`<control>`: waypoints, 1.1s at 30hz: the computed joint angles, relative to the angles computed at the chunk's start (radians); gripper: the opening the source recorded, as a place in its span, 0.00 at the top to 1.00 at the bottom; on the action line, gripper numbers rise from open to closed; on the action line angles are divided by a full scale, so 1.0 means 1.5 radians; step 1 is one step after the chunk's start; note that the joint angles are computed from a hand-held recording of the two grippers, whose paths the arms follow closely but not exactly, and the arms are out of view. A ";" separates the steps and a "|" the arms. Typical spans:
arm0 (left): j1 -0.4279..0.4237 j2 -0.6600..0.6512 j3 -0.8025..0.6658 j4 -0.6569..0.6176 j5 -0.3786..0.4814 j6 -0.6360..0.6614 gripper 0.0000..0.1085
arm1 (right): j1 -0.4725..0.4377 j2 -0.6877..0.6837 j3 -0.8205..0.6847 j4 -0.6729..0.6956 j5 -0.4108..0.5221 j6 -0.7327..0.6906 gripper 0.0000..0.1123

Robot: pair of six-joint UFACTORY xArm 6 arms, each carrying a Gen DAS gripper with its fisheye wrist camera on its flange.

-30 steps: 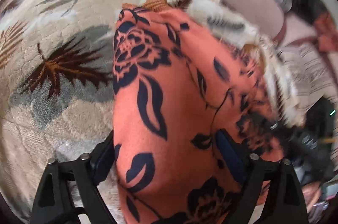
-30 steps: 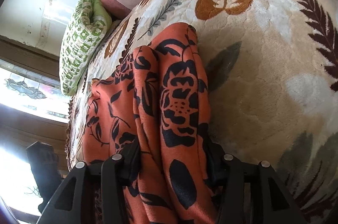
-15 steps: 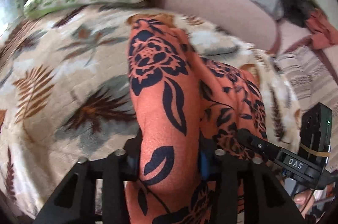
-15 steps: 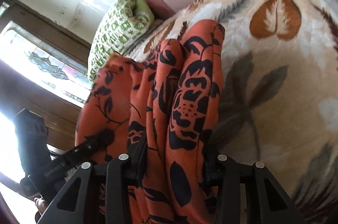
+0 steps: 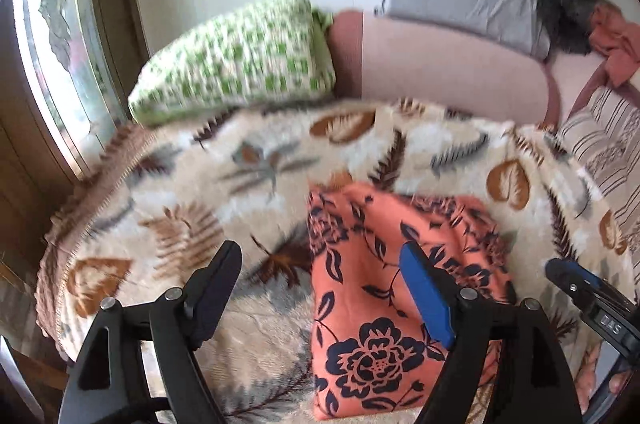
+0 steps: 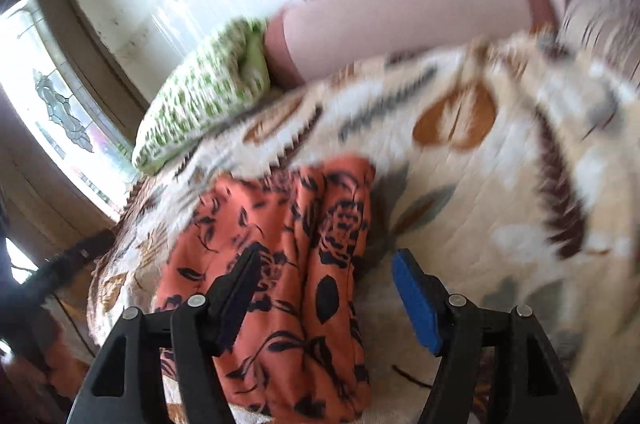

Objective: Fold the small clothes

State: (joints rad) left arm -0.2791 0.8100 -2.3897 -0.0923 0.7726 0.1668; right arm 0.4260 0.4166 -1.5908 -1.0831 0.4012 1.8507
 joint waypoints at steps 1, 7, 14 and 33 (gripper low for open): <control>0.000 -0.021 0.033 0.006 -0.024 -0.001 0.24 | 0.011 -0.008 -0.009 -0.020 0.019 0.010 0.36; 0.017 -0.133 0.174 -0.004 -0.089 0.022 0.24 | 0.088 -0.045 -0.033 -0.025 0.136 -0.031 0.36; 0.042 -0.210 0.258 -0.022 -0.124 0.038 0.21 | 0.145 -0.006 -0.132 0.038 0.248 -0.125 0.36; 0.081 -0.302 0.385 0.074 -0.197 -0.024 0.16 | 0.205 0.144 -0.394 0.072 0.358 -0.291 0.36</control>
